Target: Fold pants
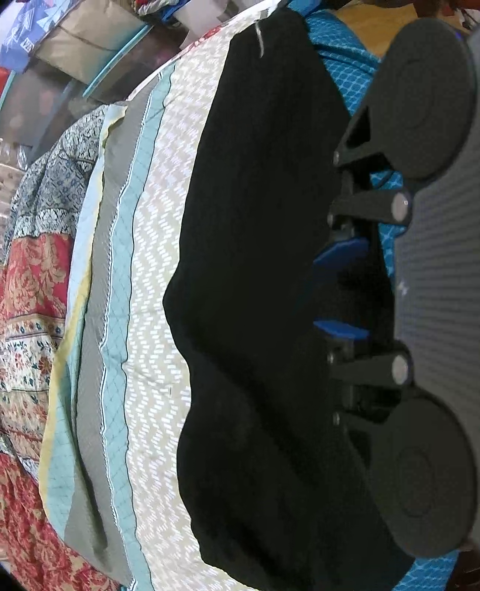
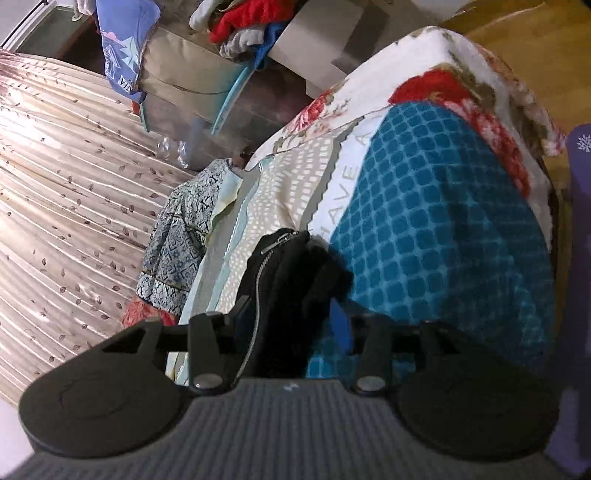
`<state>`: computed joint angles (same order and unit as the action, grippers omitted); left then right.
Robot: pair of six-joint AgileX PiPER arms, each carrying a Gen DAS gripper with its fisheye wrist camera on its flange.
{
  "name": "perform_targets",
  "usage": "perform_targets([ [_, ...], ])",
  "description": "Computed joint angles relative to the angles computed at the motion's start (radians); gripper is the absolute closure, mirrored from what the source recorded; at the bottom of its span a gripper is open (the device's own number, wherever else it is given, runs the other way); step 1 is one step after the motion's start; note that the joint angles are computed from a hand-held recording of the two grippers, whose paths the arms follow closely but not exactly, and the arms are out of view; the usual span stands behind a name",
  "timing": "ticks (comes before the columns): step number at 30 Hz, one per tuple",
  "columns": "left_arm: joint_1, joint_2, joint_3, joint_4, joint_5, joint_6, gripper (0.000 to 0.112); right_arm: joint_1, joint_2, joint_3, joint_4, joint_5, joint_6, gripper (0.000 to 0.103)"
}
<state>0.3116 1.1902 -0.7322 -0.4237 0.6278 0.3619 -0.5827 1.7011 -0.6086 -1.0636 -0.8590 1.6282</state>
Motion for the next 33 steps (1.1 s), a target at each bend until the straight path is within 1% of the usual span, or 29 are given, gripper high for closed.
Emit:
perform_targets([
  [2,0.013,-0.012,0.009,-0.005,0.004,0.018,0.075,0.049,0.019,-0.048,0.001,0.073,0.059,0.057],
  [4,0.052,-0.025,0.020,-0.039,0.016,0.057,0.075,0.042,0.030,-0.055,-0.001,0.066,0.124,0.058],
  [6,0.104,-0.031,0.031,-0.081,0.036,0.107,0.075,0.046,0.011,-0.059,-0.029,0.095,0.161,0.087],
  [8,0.146,-0.032,0.039,-0.104,0.052,0.142,0.075,0.046,-0.006,-0.071,-0.095,0.107,0.220,0.087],
  [11,0.228,-0.033,0.048,-0.178,0.083,0.238,0.075,0.054,-0.083,-0.050,-0.080,0.053,0.214,0.088],
  [13,0.262,-0.019,0.044,-0.224,0.103,0.279,0.075,0.100,-0.159,-0.053,-0.088,0.048,0.240,0.088],
  [15,0.281,-0.002,0.036,-0.270,0.119,0.309,0.075,0.171,-0.229,-0.070,-0.106,0.068,0.237,0.088],
  [18,0.317,0.031,0.018,-0.373,0.168,0.374,0.076,0.346,-0.304,-0.108,-0.152,0.164,0.197,0.088],
  [21,0.325,0.053,0.013,-0.442,0.187,0.424,0.077,0.594,-0.324,-0.133,-0.174,0.327,0.115,0.087],
  [23,0.307,0.066,0.011,-0.458,0.182,0.431,0.077,0.733,-0.285,-0.153,-0.192,0.398,0.076,0.088],
  [26,0.268,0.091,0.011,-0.465,0.159,0.438,0.077,0.910,-0.181,-0.184,-0.239,0.464,0.093,0.087],
  [27,0.253,0.101,0.012,-0.469,0.148,0.441,0.077,0.960,-0.154,-0.193,-0.252,0.500,0.095,0.087],
  [28,0.236,0.115,0.010,-0.473,0.140,0.441,0.077,1.030,-0.123,-0.206,-0.249,0.576,0.070,0.087],
  [30,0.200,0.147,-0.004,-0.473,0.132,0.429,0.077,1.131,-0.081,-0.225,-0.308,0.713,0.095,0.083],
  [31,0.182,0.161,-0.011,-0.476,0.129,0.434,0.077,1.145,-0.072,-0.233,-0.309,0.740,0.095,0.083],
  [32,0.156,0.174,-0.021,-0.475,0.120,0.432,0.077,1.147,-0.073,-0.237,-0.272,0.749,0.055,0.077],
  [33,0.123,0.186,-0.033,-0.473,0.108,0.429,0.077,1.136,-0.090,-0.228,-0.275,0.734,0.053,0.067],
])
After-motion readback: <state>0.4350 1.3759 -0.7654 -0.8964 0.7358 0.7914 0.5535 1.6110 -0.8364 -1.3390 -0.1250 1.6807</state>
